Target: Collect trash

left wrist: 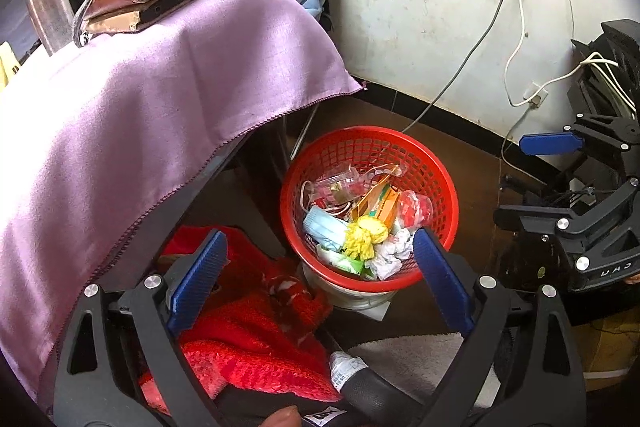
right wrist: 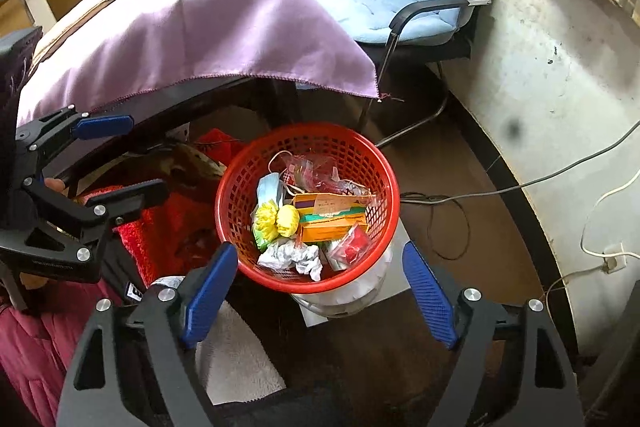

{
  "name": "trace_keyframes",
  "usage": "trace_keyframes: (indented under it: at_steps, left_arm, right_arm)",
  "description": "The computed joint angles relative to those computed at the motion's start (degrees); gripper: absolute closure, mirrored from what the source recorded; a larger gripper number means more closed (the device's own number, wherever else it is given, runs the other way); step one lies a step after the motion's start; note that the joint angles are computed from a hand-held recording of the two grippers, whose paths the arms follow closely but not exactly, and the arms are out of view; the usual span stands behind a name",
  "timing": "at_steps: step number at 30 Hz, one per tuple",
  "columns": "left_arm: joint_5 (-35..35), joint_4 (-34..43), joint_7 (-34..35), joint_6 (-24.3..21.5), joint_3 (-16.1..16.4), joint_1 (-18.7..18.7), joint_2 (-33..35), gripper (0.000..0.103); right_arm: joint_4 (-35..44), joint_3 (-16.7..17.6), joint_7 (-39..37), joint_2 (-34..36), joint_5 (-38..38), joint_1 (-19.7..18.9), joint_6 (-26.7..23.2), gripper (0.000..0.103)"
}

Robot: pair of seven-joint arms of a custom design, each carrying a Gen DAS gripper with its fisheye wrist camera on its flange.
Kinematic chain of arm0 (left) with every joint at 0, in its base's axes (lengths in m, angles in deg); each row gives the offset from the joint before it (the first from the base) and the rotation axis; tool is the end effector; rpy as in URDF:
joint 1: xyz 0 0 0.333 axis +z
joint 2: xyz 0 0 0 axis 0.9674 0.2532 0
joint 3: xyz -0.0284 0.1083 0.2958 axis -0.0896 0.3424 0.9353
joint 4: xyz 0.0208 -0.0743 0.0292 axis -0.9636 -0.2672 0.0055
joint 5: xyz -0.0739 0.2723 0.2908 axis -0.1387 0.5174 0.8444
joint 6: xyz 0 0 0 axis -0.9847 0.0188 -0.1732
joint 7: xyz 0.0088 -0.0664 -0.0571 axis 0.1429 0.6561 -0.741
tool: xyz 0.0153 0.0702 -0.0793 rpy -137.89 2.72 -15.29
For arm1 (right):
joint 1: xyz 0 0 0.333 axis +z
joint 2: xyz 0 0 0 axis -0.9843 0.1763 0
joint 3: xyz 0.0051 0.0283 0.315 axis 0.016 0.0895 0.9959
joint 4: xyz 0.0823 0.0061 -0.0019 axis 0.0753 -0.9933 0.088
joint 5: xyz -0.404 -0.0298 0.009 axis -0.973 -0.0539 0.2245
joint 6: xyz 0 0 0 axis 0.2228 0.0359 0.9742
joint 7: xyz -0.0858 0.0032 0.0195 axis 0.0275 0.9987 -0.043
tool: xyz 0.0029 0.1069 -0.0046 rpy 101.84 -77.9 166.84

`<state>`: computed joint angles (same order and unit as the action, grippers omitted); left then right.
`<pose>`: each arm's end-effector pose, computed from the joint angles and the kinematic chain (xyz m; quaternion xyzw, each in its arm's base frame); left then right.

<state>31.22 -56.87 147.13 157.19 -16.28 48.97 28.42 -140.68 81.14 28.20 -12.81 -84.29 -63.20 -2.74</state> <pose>0.4161 -0.3116 0.8998 -0.5305 0.7974 -0.2409 0.1571 0.4073 0.1780 0.8984 -0.7937 0.5608 -0.1176 0.2041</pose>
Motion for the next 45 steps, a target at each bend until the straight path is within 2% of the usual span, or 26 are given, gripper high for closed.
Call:
trace_keyframes:
  at_steps: [45]
  left_arm:
    - [-0.7, 0.2, 0.8, -0.7, 0.1, 0.1, 0.2, 0.012]
  right_arm:
    - [0.3, 0.3, -0.3, 0.4, -0.9, 0.3, -0.8, 0.020]
